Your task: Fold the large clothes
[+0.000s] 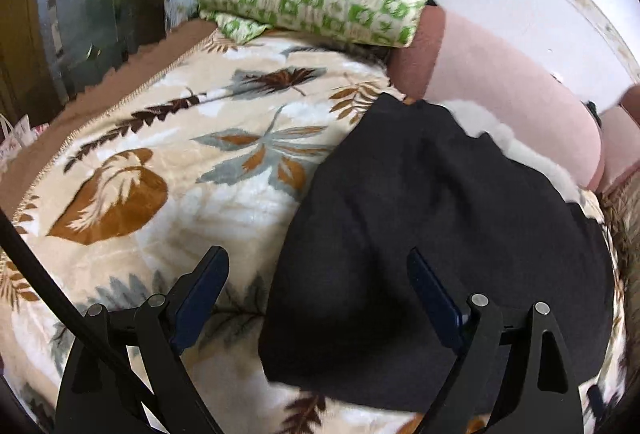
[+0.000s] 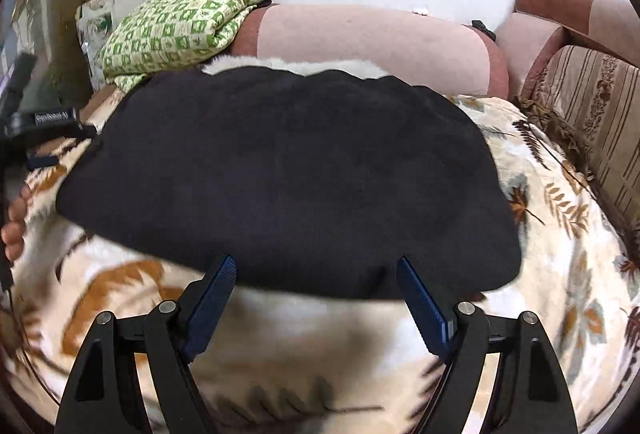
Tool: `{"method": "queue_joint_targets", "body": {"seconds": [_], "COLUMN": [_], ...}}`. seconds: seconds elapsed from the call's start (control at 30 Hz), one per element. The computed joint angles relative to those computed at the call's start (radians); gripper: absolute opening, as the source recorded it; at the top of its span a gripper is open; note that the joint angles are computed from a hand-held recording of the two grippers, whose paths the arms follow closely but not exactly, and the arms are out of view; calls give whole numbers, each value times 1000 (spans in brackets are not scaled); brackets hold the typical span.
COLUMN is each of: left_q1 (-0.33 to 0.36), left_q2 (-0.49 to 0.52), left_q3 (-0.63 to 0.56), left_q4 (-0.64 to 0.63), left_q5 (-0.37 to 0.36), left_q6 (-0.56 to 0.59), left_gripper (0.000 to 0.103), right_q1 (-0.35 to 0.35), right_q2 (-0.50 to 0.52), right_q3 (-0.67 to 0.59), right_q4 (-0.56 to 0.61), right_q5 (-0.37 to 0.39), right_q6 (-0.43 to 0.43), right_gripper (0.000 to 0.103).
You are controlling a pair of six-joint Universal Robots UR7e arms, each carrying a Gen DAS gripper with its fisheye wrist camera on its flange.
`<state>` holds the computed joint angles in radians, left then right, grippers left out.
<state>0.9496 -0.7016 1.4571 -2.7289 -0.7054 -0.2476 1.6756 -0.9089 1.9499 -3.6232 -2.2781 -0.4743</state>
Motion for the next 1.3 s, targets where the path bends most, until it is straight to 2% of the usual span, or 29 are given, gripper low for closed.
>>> {"method": "queue_joint_targets", "body": {"seconds": [0.1,0.27,0.37,0.47,0.53,0.6,0.7,0.8,0.97,1.17,1.3], "left_q1": [-41,-132,-178,-212,-233,-248,-260,-276,-271,-269,-259], "left_q2": [-53,-87,-108,-136,-151,-158,-193,-192,-202,-173,-180], "left_q3": [113,272,328,364,384,399,426,457,470,457,459], "left_q4": [-70,-308,-393,-434,-467,-513,-439,-452,-339,-233,-182], "left_q5": [14,196,260,272,281,275,201,158,54,79,55], "left_q6": [17,124,140,143,154,190,173,202,118,68,27], "left_gripper": [90,90,92,94,96,99,99,99,99,99,99], "right_q1": [-21,-65,-69,-62,-60,-62,-49,-22,12,41,52], "right_q2": [-37,-82,-77,-64,-67,-75,-79,-69,-53,-18,-4], "right_q3": [34,89,120,147,170,186,194,190,186,162,151], "right_q4": [-19,-84,-136,-187,-195,-189,-166,-165,-149,-119,-115], "right_q5": [17,71,76,56,61,74,77,62,35,-32,-60], "right_q6": [15,115,106,78,90,118,150,143,142,125,120], "right_gripper": [86,86,86,86,86,86,86,86,86,87,87]}}
